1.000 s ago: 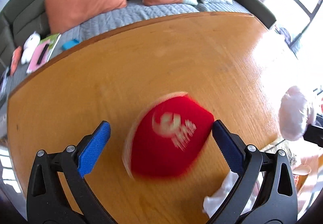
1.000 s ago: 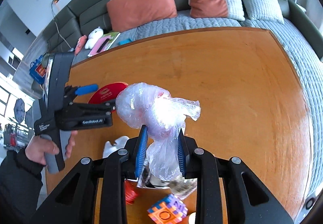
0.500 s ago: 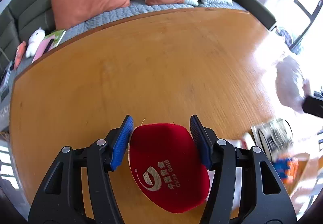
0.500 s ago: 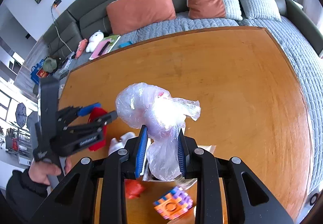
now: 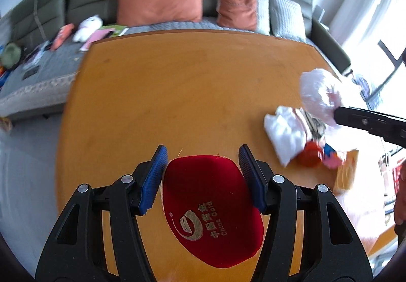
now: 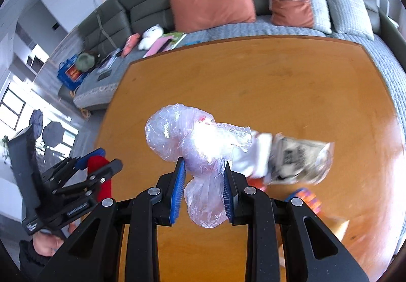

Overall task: Collect trash
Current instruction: 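Carry the clear bag and red case to the black bin and open both tools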

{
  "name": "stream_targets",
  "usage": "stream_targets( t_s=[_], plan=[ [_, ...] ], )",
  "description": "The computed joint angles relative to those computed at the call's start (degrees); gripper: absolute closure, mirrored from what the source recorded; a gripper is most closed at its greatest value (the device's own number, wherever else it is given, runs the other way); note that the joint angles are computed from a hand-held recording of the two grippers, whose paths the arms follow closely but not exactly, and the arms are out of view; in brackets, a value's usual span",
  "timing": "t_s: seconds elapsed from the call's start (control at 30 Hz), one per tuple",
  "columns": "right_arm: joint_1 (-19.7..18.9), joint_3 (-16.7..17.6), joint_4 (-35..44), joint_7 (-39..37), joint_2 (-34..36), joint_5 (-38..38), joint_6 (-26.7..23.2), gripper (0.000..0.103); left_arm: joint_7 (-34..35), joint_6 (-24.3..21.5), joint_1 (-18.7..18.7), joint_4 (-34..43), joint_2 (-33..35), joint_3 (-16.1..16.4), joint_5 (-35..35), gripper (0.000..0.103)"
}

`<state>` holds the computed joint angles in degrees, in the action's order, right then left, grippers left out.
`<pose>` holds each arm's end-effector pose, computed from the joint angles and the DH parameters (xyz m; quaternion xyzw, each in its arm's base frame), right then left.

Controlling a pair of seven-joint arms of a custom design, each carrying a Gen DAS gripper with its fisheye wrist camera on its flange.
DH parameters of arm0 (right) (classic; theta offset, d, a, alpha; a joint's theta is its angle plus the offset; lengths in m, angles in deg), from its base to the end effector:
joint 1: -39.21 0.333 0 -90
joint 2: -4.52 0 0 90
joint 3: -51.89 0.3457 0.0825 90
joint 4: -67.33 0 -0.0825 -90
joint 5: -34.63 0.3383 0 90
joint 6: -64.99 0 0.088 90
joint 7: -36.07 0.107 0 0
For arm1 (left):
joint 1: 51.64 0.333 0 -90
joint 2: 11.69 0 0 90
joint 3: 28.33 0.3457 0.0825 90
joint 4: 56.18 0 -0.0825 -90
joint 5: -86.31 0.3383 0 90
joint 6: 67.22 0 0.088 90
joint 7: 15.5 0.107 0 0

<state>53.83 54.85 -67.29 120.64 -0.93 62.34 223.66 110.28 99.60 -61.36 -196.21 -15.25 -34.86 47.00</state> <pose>0.4728 0.1295 0.4817 -0.6767 0.6793 -0.0477 0.2798 0.4654 -0.0959 0.4374 -0.5751 0.7639 -0.2705 0.1118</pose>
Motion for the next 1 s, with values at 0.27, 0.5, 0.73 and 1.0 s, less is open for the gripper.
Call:
stream_targets(
  t_s=[0.27,0.5,0.73,1.0],
  plan=[
    [6.55,5.27,0.96,5.41,1.21,-2.16,0.97,0.074,3.01,-1.19,0.37,-14.07,-14.82,9.56,-3.08,0.046],
    [13.64,8.85,7.73,6.29,7.55,-1.91,0.29,0.074,-1.34,-2.91,7.26,-22.62,-23.85,18.35,6.34,0.045],
    [20.41,11.97,19.36,4.45,17.24,-3.37,-4.16,0.074,-4.94,-4.14,20.77,-27.20,-26.33,25.89,18.54,0.045],
    [28.25,11.54,36.38,8.05,30.25,-11.50,-12.52,0.074,-3.56,-3.93,28.77,-26.22,-21.69,32.49,22.62,0.044]
  ],
)
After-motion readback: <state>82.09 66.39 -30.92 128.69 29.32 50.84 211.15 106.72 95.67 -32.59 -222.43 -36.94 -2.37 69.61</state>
